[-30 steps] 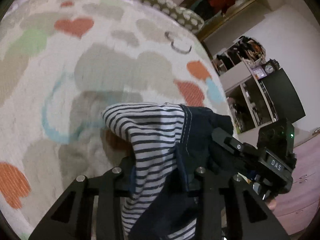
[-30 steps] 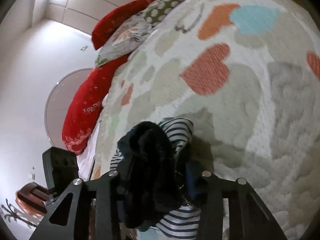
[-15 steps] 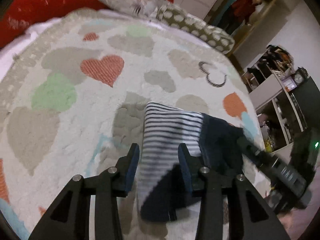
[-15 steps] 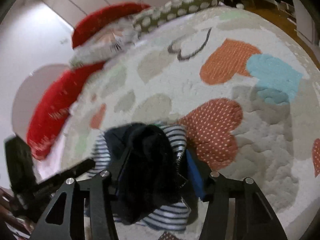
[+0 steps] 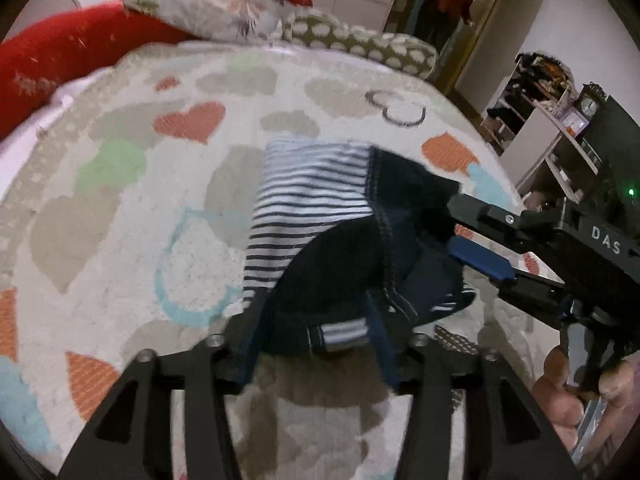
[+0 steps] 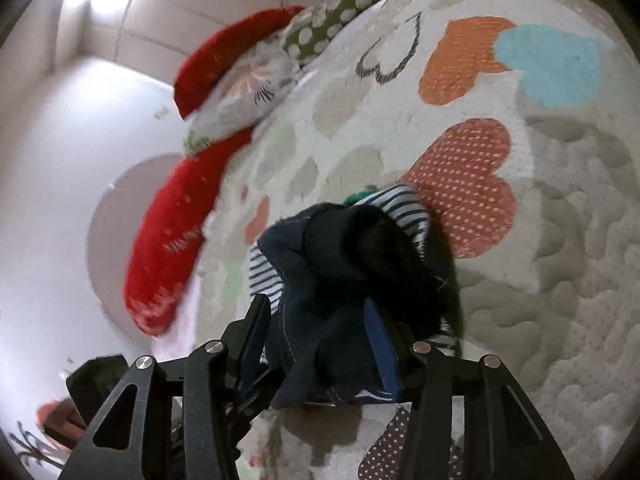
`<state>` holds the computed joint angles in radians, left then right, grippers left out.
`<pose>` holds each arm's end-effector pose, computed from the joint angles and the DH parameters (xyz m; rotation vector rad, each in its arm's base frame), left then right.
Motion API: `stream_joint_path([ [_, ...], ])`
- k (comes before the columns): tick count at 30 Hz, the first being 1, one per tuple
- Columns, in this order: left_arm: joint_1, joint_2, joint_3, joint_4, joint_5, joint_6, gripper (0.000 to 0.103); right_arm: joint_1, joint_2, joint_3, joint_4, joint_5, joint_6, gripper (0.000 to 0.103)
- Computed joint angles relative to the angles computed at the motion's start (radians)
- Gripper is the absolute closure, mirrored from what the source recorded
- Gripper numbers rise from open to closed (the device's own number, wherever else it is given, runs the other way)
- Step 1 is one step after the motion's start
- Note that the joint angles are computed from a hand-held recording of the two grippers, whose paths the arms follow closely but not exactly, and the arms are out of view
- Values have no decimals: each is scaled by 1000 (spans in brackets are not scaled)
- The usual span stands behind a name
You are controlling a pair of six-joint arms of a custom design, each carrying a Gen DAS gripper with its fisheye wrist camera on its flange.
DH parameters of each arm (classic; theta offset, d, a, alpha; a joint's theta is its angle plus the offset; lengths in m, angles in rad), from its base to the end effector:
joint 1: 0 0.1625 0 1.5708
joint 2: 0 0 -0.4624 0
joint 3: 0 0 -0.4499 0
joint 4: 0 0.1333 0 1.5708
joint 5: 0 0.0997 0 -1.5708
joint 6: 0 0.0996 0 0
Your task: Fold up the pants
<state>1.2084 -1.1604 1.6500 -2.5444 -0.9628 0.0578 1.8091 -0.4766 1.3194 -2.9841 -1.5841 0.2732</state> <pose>-0.0731 -0.7293 0.3490 0.3346 2.5041 -0.7344 0.3284 -0.7928 0.0088 0.0562 2.8953 -0.8265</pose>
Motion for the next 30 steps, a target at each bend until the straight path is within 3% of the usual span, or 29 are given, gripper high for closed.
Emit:
stream_joint_path([
  [8,-73,-106,146,-175,84,1,30,60,-102,180,-203,-158,-95,48],
  [12,-101,-130,185,-225,146,9,29,77,-125,239,-286,-206,-107,48],
  [21,-156,-215,252,-260,185,-31,28,110,-156,309,-365,-239,-105,48],
  [24,-176,-235,277,-310,199,-5,21,124,-164,322,-382,-243,-114,48],
  [30,-193,-243,291,-344,235,22,21,150,-161,323,-407,-292,-147,45],
])
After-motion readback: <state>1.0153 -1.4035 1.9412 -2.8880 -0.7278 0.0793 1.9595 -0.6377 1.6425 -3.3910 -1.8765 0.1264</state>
